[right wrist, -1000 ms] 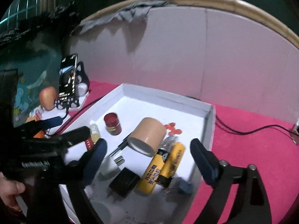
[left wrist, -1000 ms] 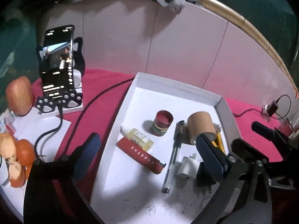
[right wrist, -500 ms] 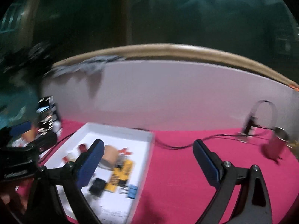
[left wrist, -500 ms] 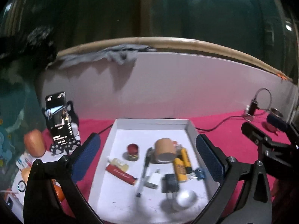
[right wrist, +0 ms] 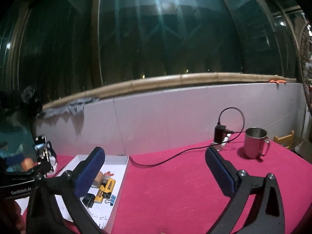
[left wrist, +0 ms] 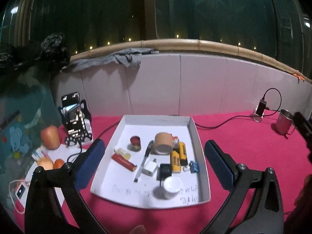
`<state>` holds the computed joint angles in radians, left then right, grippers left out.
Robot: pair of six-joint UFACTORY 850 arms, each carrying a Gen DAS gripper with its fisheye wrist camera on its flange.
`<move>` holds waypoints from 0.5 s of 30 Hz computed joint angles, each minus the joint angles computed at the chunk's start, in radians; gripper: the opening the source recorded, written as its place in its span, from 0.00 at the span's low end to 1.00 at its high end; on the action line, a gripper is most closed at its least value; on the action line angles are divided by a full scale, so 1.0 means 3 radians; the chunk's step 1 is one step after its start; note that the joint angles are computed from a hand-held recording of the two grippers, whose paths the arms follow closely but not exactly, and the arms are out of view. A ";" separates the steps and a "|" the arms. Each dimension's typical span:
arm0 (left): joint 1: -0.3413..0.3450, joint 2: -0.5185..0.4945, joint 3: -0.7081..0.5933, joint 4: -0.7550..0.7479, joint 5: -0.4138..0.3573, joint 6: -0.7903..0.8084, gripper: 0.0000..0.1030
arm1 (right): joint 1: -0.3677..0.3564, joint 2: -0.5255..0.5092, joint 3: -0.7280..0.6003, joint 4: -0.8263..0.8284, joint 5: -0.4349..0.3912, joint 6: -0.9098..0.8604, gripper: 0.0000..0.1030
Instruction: Organize rigid objects
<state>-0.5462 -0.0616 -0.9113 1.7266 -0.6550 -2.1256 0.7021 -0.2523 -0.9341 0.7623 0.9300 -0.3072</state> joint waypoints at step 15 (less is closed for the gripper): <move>-0.0184 0.0078 0.0119 -0.0549 -0.0275 0.0175 1.00 | 0.0066 0.0321 0.0499 0.0468 0.0072 -0.0067 1.00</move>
<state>-0.6013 -0.0383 -0.8755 1.5619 -0.7375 -2.0732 0.7220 -0.1560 -0.7844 0.9028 0.9516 -0.3274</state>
